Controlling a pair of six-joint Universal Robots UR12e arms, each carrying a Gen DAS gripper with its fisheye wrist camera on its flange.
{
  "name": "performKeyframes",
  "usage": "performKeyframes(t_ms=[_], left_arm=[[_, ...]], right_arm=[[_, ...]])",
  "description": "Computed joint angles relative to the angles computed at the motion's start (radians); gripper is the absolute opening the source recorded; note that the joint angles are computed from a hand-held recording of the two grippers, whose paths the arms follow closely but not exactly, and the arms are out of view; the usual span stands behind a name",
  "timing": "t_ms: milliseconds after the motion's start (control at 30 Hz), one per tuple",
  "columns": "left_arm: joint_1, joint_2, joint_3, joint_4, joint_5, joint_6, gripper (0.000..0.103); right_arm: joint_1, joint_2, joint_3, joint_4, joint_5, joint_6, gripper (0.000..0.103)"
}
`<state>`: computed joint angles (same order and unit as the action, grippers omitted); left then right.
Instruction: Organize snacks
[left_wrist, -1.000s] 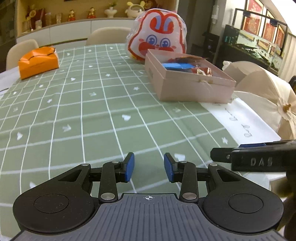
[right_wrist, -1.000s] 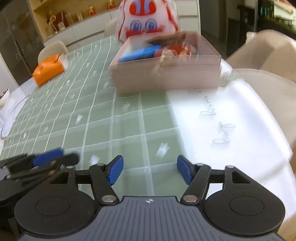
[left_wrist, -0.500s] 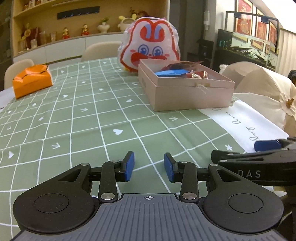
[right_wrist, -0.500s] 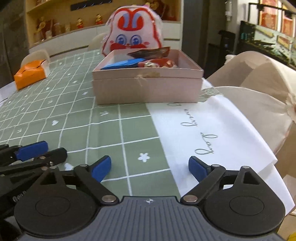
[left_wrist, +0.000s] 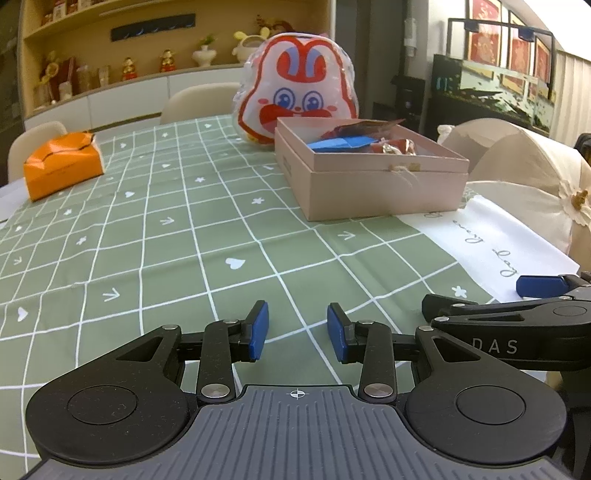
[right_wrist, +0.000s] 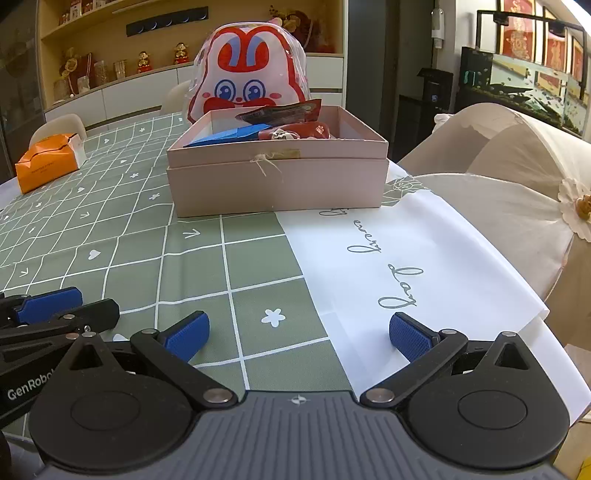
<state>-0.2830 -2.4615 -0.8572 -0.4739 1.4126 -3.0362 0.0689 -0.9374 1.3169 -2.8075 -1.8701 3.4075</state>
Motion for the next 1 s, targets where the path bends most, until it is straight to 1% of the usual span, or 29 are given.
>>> performKeyframes(t_ms=[1000], left_arm=[[0.004,0.001,-0.002,0.0,-0.019,-0.02,0.039]], right_arm=[[0.0,-0.001,0.001,0.0,-0.001,0.001,0.103]])
